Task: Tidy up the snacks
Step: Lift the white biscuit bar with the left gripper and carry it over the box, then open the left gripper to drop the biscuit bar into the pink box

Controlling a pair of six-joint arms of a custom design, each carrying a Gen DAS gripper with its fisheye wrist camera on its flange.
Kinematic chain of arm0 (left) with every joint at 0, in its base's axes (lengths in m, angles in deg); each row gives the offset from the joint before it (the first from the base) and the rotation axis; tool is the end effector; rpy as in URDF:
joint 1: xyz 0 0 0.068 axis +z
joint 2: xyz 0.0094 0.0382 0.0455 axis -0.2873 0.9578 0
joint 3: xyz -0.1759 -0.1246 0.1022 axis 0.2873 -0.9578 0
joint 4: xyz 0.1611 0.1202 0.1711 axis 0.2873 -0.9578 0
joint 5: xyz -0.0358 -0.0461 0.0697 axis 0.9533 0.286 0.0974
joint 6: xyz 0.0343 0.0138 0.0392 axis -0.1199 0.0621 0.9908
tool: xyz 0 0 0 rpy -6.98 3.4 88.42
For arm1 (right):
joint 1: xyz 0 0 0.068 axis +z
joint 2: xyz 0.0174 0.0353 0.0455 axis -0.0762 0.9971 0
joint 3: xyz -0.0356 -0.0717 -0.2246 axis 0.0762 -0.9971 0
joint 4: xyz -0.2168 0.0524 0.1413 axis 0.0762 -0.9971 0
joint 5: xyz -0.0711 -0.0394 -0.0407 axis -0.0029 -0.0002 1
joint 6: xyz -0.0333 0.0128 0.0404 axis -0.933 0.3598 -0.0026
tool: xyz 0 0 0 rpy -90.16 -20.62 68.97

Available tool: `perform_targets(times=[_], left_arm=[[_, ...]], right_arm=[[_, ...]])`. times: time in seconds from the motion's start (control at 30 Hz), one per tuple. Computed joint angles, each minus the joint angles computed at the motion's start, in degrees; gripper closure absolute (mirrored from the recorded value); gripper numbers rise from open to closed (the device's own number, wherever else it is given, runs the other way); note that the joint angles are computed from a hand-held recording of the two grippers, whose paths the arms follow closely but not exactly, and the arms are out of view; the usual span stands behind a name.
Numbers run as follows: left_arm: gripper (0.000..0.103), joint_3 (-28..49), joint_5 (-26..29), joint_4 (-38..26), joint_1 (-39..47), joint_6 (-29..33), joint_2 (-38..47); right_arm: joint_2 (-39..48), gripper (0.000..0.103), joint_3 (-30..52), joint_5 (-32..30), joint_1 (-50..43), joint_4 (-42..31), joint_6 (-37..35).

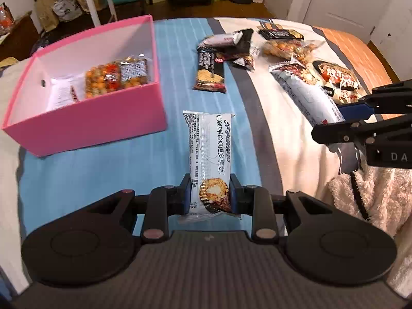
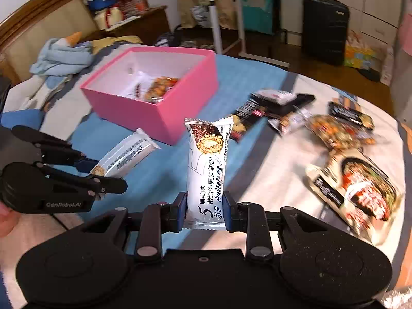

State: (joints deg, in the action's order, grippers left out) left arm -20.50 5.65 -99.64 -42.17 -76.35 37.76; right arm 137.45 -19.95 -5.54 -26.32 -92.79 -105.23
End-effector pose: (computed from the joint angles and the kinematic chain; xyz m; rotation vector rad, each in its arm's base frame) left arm 0.1958 -0.0934 0.1518 0.4954 2.6239 -0.1742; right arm 0.1777 -0.0519 0.1595 -0.4311 2.5195 0.4030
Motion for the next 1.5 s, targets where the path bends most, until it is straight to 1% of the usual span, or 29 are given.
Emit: perform_targets(times=[0.1, 0.27, 0.37, 0.43, 0.5, 0.57, 0.67, 0.8, 0.9, 1.0, 1.1, 1.13, 1.2, 1.23, 1.27, 1.33, 1.4, 1.5], left_arm=[[0.076, 1.43, -0.99, -3.5, 1.85, 2.15, -3.15], [0.076, 5.72, -0.15, -7.98, 7.78, 6.38, -6.19], [0.076, 8.68, -0.45, -9.03, 11.91, 8.72, -5.64], [0.076, 10.91, -0.23, -8.59, 14.68, 9.88, -3.5], [0.076, 13.53, 1.09, -7.68, 17.76, 9.75, 0.08], [0.076, 16.35, 2.55, -5.94, 20.58, 8.36, 4.9], [0.076, 19.2, 2.32, -0.93, 22.59, 7.56, 11.7], [0.076, 24.64, 4.7, 4.34, 24.86, 6.77, 22.17], [0.076, 28.69, 5.26, 8.09, 25.5, 6.81, 29.45], [0.076, 32.61, 5.67, 11.43, 25.88, 6.65, 36.29], [0.076, 37.83, 8.17, 11.91, 27.11, 4.87, 43.12], [0.076, 38.89, 8.41, 12.09, 27.25, 4.32, 44.73], [0.075, 41.17, 8.64, 12.82, 27.43, 3.74, 48.02], [0.073, 41.79, 8.49, 13.32, 27.36, 3.51, 49.07], [0.067, 42.29, 7.59, 13.95, 27.11, 2.98, 50.08], [0.06, 42.07, 6.35, 15.12, 26.89, 3.04, 50.7], [0.058, 40.87, 6.53, 15.86, 26.71, 3.88, 50.06], [0.056, 37.78, 6.78, 15.85, 26.5, 4.36, 46.86]], right_arm=[[-1.1, 0.07, 2.11, -0.71, 3.03, -2.17, 1.25], [-0.32, 0.07, 7.63, -1.14, 9.02, -3.53, 4.7], [2.68, 0.07, 11.19, -0.59, 13.71, -1.21, 7.04], [6.55, 0.07, 13.96, -0.47, 16.87, 1.11, 8.17], [12.36, 0.07, 17.74, -0.68, 20.12, 3.65, 10.53], [18.2, 0.07, 21.13, 0.67, 23.39, 7.09, 13.81], [25.78, 0.07, 24.74, 3.94, 28.03, 12.44, 18.57], [35.99, 0.071, 30.31, 6.77, 31.93, 17.0, 23.49], [42.45, 0.07, 34.72, 10.78, 34.08, 19.74, 24.28], [49.08, 0.07, 40.84, 12.43, 34.72, 19.57, 24.08], [54.58, 0.069, 46.19, 13.54, 35.16, 19.25, 23.78], [56.08, 0.066, 47.67, 13.42, 35.13, 19.14, 23.68], [57.45, 0.063, 48.38, 14.04, 35.31, 20.83, 23.12], [56.99, 0.057, 46.87, 13.65, 35.23, 23.37, 22.04], [56.29, 0.054, 45.23, 13.55, 35.06, 25.63, 21.34], [55.35, 0.049, 43.77, 13.61, 34.48, 27.13, 20.98], [54.13, 0.049, 42.62, 12.37, 33.41, 26.82, 20.92], [51.16, 0.049, 40.43, 9.91, 31.18, 25.07, 19.59]])
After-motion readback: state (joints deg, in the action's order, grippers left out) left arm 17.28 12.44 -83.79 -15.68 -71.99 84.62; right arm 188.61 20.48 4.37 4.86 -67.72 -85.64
